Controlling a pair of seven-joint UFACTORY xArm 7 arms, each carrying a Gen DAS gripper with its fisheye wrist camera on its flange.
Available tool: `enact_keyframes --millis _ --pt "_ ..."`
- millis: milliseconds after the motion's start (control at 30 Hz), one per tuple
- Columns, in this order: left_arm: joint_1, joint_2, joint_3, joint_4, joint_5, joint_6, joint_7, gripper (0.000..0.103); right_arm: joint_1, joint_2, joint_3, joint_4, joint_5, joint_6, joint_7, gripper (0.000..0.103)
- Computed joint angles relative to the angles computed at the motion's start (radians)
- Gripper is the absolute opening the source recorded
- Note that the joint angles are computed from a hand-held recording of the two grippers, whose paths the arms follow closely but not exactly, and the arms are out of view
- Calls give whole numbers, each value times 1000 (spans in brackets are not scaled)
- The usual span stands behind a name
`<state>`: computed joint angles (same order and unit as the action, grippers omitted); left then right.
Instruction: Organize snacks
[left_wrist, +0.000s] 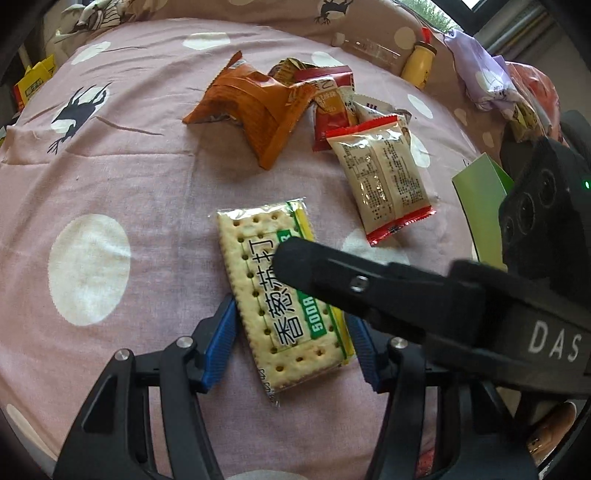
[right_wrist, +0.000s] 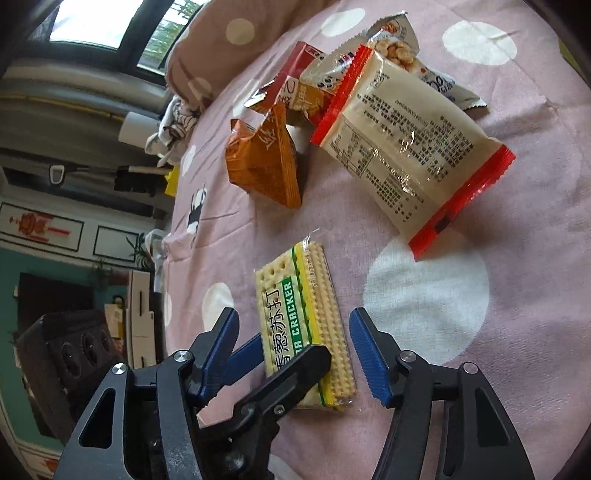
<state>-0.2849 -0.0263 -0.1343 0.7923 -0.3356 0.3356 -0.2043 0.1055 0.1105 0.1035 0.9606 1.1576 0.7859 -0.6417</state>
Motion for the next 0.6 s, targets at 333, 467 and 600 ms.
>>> enact_keyframes --millis 333,467,600 --pt "16 -20 -16 -24 392 -115 -296 52 27 -87 0 -60 27 -91 -48 57" --pt "64 -54 -59 -33 655 -193 -502 52 38 -161 -24 -93 101 -117 -137 57" --pt "127 -69 -115 -9 911 -247 -707 51 45 -237 -59 -126 177 -148 -215 57"
